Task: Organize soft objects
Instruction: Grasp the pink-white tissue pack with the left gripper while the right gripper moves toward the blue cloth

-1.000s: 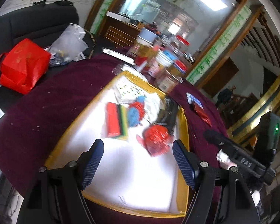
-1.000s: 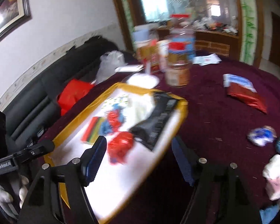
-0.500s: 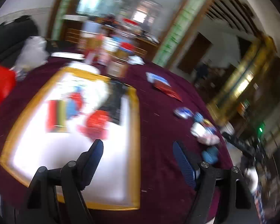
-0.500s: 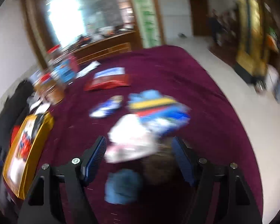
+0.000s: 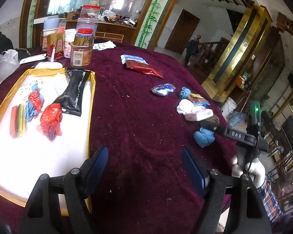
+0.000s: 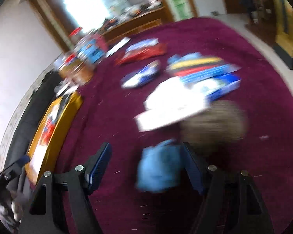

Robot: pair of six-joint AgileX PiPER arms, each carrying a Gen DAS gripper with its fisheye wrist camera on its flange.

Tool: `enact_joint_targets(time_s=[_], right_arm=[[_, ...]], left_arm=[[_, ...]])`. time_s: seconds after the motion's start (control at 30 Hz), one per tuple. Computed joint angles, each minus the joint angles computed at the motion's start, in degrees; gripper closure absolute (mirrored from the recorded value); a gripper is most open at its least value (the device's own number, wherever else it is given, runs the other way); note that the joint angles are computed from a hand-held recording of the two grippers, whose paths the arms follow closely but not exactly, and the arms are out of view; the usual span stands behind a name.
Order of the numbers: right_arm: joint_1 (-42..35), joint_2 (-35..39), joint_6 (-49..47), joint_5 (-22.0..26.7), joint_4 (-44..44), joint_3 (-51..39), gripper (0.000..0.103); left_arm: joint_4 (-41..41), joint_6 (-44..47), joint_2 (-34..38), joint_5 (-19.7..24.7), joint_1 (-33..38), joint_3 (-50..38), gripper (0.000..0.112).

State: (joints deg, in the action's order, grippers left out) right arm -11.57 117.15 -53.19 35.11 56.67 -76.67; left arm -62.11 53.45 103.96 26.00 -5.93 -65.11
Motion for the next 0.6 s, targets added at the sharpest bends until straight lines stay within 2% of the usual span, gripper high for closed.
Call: enact_joint_targets(time_s=[0.1,0.13,0.23,0.27,0.33,0.47,0.53,0.6], right_arm=[[3.6,-0.5,-1.7,-1.8,0.5,1.0,0.025],[4.1,-0.7,-3.4,-1.0,1.7,1.0,0.024],[2.6,0.7,-8.4,11.0,7.0,-1.8,0.024],[2.2,-0.2,-10.0,12.1,8.9,-1.2,0.024],[1.4,-3.6,-14.4,9.0,13.0,2.2,0.024],[-1.1,-9.0,-22.5,-3.8,23.4,8.5,0.023],[-2.4,-8.5,-23.2,-8.8,26.3,8.6,0.023],[-3.8,-6.8,-22.7,-11.1,27.5,7.4,0.023]], left_arm=[[2.4,-2.9,1.7,0.1,-0.5,-1.2,0.032],[3.2,-3.8,2.1,0.3,-0.6,-1.4,0.032],[3.9,-4.2,3.1,1.2,-1.6,-1.8,0.032],[4.2,-4.1,3.4,1.3,-1.9,-2.0,0.032],[4.2,-4.0,3.8,1.8,-2.2,-2.4,0.032],[4.4,-3.7,4.8,2.7,-2.4,-3.3,0.032],[6.2,-5.1,5.4,2.8,-3.2,-4.4,0.032],[9.0,-7.6,6.2,2.7,-4.5,-6.0,0.032]])
